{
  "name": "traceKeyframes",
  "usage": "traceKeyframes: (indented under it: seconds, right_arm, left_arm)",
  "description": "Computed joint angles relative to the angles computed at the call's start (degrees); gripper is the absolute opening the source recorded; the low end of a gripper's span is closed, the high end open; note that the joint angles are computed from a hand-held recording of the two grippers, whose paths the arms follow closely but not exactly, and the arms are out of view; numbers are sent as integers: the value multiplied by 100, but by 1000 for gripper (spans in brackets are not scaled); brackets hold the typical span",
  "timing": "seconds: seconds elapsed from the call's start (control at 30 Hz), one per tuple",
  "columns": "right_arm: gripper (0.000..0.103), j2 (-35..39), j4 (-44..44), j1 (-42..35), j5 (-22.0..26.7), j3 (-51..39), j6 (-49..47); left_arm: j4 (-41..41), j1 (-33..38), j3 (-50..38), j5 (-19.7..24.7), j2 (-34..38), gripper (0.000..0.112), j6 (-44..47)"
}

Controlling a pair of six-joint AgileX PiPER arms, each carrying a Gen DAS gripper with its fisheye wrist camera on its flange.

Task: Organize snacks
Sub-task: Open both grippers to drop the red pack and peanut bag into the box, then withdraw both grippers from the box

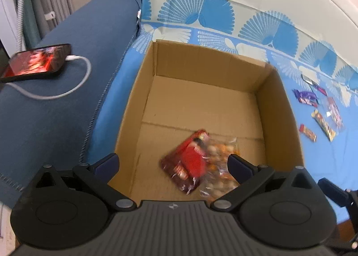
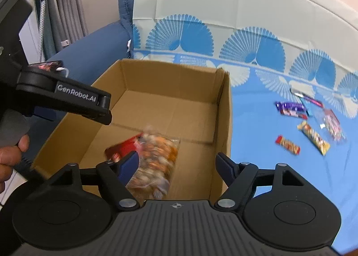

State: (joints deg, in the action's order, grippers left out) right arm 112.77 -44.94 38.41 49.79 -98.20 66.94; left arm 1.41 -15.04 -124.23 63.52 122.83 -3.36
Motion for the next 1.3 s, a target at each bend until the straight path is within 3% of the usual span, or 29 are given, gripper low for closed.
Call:
traceKeyframes:
  seconds: [0.17, 0.53, 0.83, 1.3]
  right_arm:
    - [83, -462, -418, 556, 338, 538, 828]
    - [89, -1053, -1396, 1370, 1075, 1097, 1805]
    - [91, -1269, -1700, 1814, 1373, 1294, 2066]
    - [93, -1393, -1945, 2053, 1546, 1440, 2288]
  left_arm:
    - [507, -102, 1946, -780, -1305, 103, -398]
    - [1026, -345, 3689, -1457, -2752, 103, -929]
    - [1359, -531, 4270, -1638, -3370, 103, -1165]
    - [1603, -672, 4436, -1673, -3675, 103, -1327]
